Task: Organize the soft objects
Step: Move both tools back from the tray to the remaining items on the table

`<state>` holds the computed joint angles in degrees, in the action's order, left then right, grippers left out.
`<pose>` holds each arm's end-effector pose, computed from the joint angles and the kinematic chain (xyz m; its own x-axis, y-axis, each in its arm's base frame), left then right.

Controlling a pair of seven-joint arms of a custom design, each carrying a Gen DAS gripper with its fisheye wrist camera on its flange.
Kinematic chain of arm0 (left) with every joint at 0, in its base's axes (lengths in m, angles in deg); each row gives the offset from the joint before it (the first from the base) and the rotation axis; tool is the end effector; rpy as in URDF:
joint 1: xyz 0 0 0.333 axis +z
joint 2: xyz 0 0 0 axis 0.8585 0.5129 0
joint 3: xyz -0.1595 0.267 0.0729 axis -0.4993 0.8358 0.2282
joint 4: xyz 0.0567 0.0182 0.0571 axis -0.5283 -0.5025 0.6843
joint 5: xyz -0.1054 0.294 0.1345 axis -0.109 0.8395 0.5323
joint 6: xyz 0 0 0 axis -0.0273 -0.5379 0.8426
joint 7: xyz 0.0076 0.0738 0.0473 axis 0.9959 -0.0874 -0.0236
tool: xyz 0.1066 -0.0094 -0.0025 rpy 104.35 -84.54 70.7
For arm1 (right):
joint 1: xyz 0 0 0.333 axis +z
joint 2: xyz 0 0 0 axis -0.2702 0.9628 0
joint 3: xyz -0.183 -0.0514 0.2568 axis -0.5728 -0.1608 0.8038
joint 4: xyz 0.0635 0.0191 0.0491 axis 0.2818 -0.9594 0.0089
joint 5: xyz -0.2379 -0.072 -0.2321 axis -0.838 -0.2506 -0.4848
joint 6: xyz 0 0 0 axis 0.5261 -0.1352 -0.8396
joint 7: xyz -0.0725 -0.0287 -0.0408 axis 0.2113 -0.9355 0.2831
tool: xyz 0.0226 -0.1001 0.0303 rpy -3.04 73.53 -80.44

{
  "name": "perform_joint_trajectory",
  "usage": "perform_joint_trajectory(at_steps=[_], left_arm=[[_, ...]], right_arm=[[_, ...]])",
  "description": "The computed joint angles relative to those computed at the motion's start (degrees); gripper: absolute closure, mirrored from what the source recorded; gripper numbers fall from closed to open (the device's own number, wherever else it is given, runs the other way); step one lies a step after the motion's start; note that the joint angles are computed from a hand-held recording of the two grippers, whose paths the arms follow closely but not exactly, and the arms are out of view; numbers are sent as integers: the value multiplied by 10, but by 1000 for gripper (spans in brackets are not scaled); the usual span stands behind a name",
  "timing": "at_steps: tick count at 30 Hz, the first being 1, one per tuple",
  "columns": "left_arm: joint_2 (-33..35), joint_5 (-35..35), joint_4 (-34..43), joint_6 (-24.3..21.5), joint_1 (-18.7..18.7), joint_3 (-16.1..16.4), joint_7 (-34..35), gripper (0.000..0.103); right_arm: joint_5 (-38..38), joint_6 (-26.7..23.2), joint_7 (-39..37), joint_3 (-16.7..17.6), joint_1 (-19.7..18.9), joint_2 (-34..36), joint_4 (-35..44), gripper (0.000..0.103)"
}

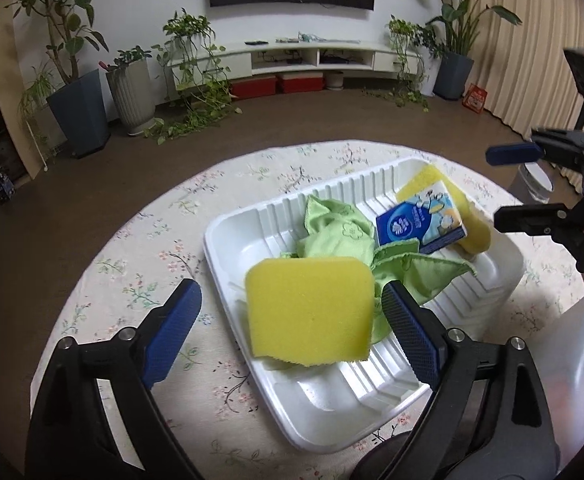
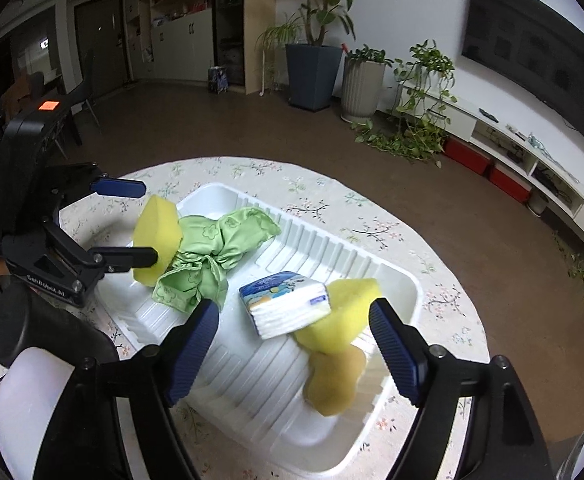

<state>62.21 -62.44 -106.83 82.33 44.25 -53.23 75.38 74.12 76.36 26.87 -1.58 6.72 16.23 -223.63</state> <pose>0.4280 -0.1635 0.5327 -0.5740 -0.8189 0.0048 -0.5990 0.4158 -0.6844 0.3986 0.1580 0.5397 0.4072 -0.9128 0.0318 -0.6820 -0.3270 -0.6542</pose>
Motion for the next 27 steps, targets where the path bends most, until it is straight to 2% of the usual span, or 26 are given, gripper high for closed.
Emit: perform_joint_trajectory(at_steps=[6, 12, 14, 21, 27], left_arm=[[-30, -15, -16, -3, 6, 13, -10, 7], [-69, -26, -43, -15, 6, 25, -12, 7], [-88, -31, -57, -18, 4, 28, -13, 3], [-174, -24, -118, -31, 5, 32, -26, 1], [-272, -12, -179, -59, 18, 50, -48, 1]], right_arm=[[4, 2, 19, -6, -6, -49, -38, 19], [-21, -10, 70, 4, -31, -112, -84, 18], [-30, -15, 90, 8, -38, -137, -101, 17], [-52, -52, 150, 11, -51, -234, -153, 14], [-55, -103, 203, 17, -49, -353, -215, 11]])
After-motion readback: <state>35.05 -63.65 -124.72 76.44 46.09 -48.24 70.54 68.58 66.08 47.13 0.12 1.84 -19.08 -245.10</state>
